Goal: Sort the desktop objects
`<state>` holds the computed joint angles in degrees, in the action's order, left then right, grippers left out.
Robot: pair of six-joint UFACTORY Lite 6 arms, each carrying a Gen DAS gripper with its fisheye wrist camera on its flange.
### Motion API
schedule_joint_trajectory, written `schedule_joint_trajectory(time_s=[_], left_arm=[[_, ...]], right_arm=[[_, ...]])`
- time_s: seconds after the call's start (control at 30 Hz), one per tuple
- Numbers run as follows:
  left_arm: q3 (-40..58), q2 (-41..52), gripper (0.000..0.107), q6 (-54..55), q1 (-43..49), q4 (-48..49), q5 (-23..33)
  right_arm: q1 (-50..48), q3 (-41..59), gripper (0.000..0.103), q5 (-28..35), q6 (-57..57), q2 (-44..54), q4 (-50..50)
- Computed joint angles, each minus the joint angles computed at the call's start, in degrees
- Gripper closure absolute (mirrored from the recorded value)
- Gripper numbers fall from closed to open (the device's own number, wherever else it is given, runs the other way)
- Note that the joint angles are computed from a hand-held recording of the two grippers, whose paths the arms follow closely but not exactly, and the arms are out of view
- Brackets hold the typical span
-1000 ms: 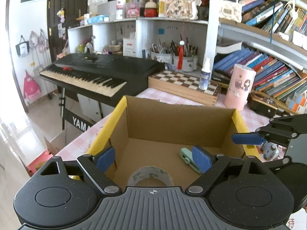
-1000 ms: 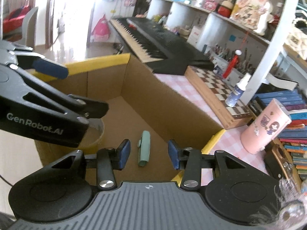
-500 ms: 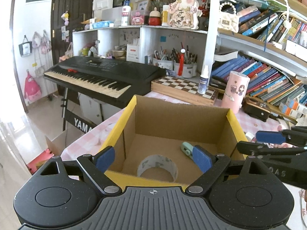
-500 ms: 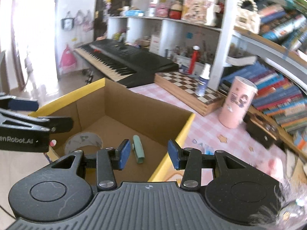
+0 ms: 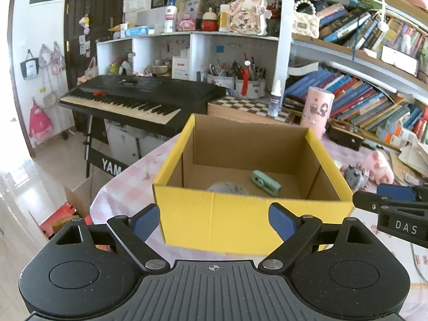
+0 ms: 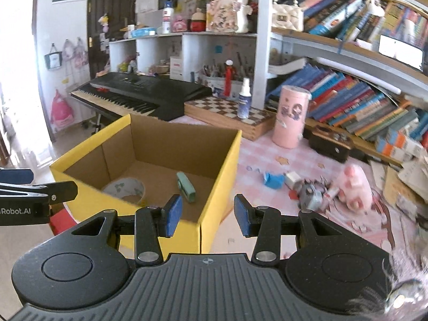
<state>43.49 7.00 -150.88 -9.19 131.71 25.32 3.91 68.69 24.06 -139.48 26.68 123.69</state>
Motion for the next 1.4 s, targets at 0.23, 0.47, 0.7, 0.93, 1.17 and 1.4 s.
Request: schedule_joint_trajectory(time_s=[0.23, 0.47, 0.7, 0.93, 1.17, 1.4], left_arm=[[-5.98, -4.57, 0.016, -0.77, -1.9, 1.06, 0.47], [-9.22, -6.39, 0.016, 1.81, -4.73, -0.71, 0.45], [-12.05, -7.68, 0.016, 3.9, -7.44, -2.04, 0.38], [-14.27, -8.99, 0.016, 0.76, -8.7, 1.03, -0.1], [-13.48, -7.76, 0.016, -1.47, -9.75, 3.97, -1.26], [-11.56, -5.58, 0.016, -2.28, -11.38, 6.55, -1.81]], right_arm=[[-0.39, -10.13, 0.062, 0.0, -2.61, -6.27, 4.89], [-0.71, -19.36, 0.062, 0.57, -5.18, -11.94, 9.08], [-1.49, -26.51, 0.062, 0.22, -7.34, -16.62, 13.37], [-2.49, -31.51, 0.062, -0.14, -10.03, -20.38, 16.89], [-4.23, -34.05, 0.062, -0.79, -10.73, -22.8, 17.93], [-5.89, -34.91, 0.061, -1.38, -11.68, -23.28, 19.72]])
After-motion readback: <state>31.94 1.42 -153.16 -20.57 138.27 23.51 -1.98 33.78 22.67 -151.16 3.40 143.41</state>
